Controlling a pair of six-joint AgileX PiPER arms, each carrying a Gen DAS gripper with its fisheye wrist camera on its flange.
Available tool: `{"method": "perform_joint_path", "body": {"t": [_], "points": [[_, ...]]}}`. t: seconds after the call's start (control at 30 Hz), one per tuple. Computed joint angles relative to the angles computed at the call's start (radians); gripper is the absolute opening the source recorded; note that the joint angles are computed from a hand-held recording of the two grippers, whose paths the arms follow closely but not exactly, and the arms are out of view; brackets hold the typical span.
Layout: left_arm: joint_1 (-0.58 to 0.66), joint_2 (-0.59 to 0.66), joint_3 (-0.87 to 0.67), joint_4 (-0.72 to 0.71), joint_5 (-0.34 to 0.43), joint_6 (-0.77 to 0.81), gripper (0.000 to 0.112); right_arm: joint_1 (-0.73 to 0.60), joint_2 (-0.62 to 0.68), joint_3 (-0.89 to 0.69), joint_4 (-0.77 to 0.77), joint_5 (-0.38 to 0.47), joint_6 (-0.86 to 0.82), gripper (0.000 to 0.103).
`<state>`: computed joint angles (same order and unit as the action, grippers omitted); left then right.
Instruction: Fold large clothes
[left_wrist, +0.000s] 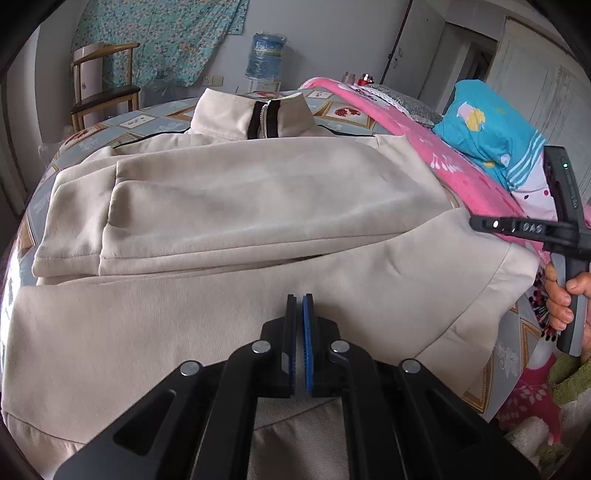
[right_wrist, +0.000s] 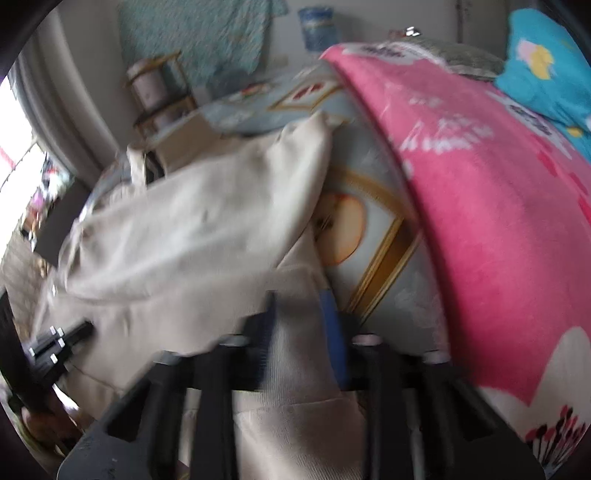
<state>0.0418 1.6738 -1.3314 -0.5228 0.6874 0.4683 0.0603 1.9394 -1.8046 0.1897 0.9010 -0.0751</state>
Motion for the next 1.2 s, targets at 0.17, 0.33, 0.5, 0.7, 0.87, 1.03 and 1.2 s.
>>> {"method": "perform_joint_path", "body": {"t": [0.17,0.33,0.5,0.7,0.87,1.03,1.2], "points": [[-0.01,-0.001,-0.005,0.034,-0.002,-0.023,0.003,0.057,-0.08,0.101,-0.174,-0.141,0.1,0.0],[-0.009,0.001,-0.006,0.03,-0.005,-0.004,0.003,0.041,-0.068,0.054,-0.244,-0.148,0.148,0.0],[-0.021,0.0,-0.008,0.066,-0.012,-0.025,0.003,-0.06,0.022,-0.034,0.059,-0.01,-0.012,0.024],[-0.033,-0.001,-0.012,0.1,-0.015,-0.05,0.003,-0.048,0.002,0.001,0.103,0.002,-0.067,0.04],[-0.041,0.001,-0.017,0.127,-0.019,-0.072,0.003,0.012,-0.03,0.046,-0.037,-0.048,-0.03,0.006],[-0.062,0.001,-0.022,0.186,-0.032,-0.097,0.003,0.08,-0.118,0.132,-0.221,-0.195,0.1,0.005],[-0.071,-0.003,-0.014,0.209,-0.043,-0.101,0.003,0.101,0.009,0.063,-0.352,-0.17,0.175,0.006]]}}
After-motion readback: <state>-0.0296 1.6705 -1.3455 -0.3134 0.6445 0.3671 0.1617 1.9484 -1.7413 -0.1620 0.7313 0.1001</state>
